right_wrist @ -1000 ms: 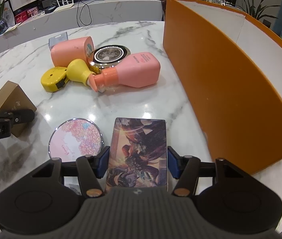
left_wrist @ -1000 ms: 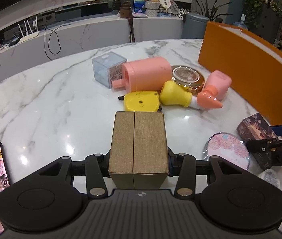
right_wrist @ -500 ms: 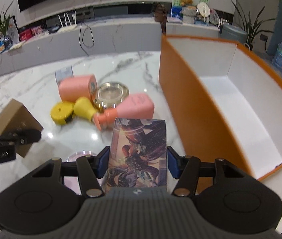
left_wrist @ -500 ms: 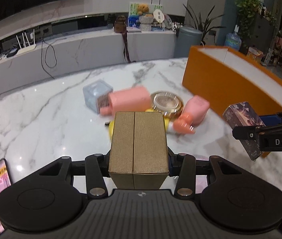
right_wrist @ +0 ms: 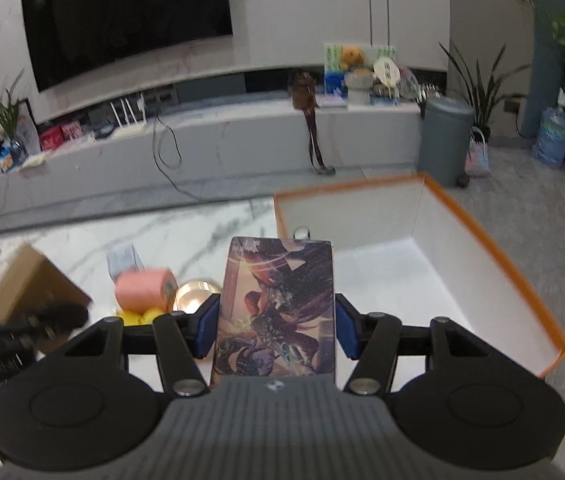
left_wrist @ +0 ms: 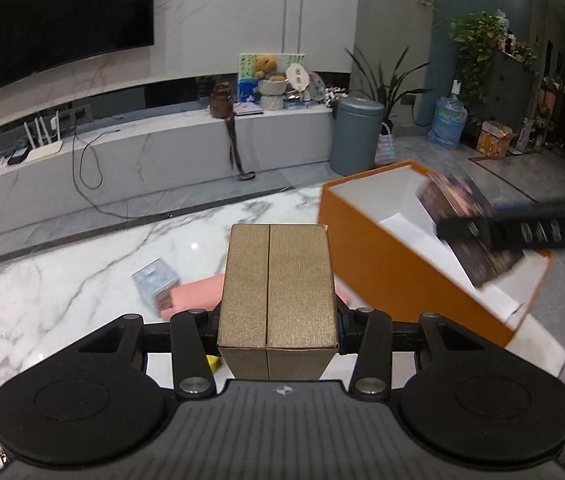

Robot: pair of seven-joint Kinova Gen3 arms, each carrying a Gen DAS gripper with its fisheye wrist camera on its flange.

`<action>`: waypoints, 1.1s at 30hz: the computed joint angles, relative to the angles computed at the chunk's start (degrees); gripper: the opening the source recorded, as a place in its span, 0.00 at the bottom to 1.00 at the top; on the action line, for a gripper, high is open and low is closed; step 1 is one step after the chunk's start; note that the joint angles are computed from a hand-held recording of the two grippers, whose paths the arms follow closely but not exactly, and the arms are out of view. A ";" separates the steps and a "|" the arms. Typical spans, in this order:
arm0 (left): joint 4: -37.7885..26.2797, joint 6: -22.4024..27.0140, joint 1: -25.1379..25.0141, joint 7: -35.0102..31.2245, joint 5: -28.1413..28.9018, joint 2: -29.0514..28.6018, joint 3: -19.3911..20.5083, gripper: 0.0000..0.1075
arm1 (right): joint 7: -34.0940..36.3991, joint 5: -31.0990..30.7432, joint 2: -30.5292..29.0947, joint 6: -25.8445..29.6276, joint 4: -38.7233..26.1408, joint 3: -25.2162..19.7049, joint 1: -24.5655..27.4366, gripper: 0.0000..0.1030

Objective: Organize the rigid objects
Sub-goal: 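Lift and carry the box with left tool while right tool carries the card to the orange box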

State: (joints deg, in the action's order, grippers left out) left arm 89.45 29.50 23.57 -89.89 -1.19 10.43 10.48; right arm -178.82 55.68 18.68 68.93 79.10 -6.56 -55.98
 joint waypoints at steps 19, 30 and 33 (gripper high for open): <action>-19.08 6.33 1.46 -14.36 10.18 13.86 4.17 0.48 | 3.91 -2.61 -2.37 0.36 0.47 0.85 7.91 0.56; -26.81 9.38 7.65 -17.88 8.75 19.79 3.33 0.48 | 2.84 -6.85 -3.47 1.93 5.18 1.30 12.20 0.56; -27.99 10.92 9.66 -18.16 6.89 20.69 2.62 0.48 | 3.69 -8.79 -4.18 1.22 7.57 0.94 14.05 0.56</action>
